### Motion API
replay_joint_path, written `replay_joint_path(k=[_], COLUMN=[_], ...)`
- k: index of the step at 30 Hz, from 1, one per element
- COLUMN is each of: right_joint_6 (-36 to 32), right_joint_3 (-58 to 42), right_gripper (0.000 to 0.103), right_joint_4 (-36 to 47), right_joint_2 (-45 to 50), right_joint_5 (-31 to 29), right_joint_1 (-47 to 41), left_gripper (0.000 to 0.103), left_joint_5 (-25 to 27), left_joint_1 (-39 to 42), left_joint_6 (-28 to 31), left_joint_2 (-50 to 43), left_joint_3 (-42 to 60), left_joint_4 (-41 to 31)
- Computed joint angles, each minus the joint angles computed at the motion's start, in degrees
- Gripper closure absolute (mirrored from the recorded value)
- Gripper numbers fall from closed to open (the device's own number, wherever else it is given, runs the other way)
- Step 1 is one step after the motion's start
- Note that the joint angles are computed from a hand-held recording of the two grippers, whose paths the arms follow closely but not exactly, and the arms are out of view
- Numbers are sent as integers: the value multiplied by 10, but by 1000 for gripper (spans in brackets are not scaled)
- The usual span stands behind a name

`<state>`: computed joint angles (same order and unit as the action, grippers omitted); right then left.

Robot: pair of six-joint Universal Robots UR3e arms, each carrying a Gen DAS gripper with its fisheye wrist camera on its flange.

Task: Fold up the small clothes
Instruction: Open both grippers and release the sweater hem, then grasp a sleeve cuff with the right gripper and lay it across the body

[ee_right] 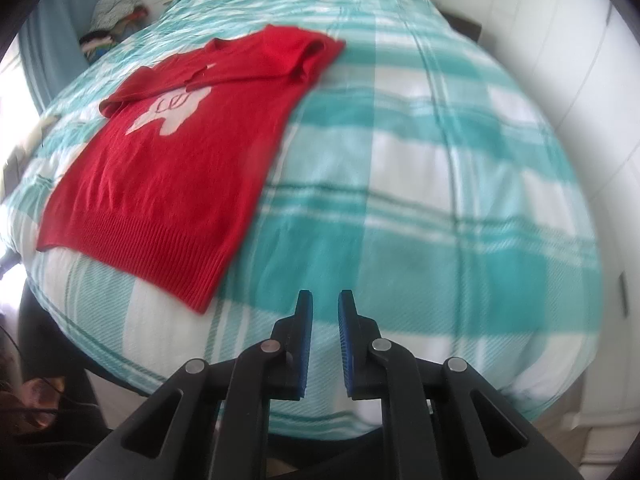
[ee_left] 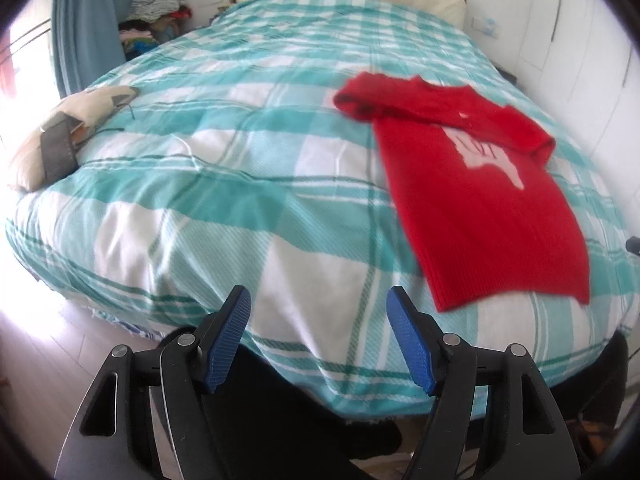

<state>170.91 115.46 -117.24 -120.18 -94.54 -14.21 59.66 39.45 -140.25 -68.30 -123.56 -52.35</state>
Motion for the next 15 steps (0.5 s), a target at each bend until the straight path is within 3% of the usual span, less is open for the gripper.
replay_joint_path(k=[2, 4, 5, 8, 10, 12, 15], right_joint_6=[-9, -32, -51, -103, -142, -152, -168], right_joint_3=[-106, -212, -262, -430, -550, -670, -850], right_gripper=[76, 41, 37, 38, 39, 41, 43], right_joint_4=[-47, -93, -113, -93, -65, -48, 8], right_joint_2=[105, 225, 285, 465, 585, 703, 850], right_joint_5=[-34, -44, -37, 40, 65, -1, -47], right_joint_1=[52, 101, 120, 145, 162, 200, 217], left_gripper=[28, 27, 28, 27, 27, 27, 27], left_joint_5=[-16, -26, -34, -54, -40, -19, 6], left_joint_1=[-2, -9, -8, 6, 21, 41, 75], left_joint_6=[-47, -89, -103, -98, -81, -63, -39], left_joint_2=[-32, -56, -59, -49, -22, -2, 0], left_joint_3=[26, 49, 55, 59, 38, 15, -5], left_joint_4=[22, 29, 23, -20, -24, -22, -34])
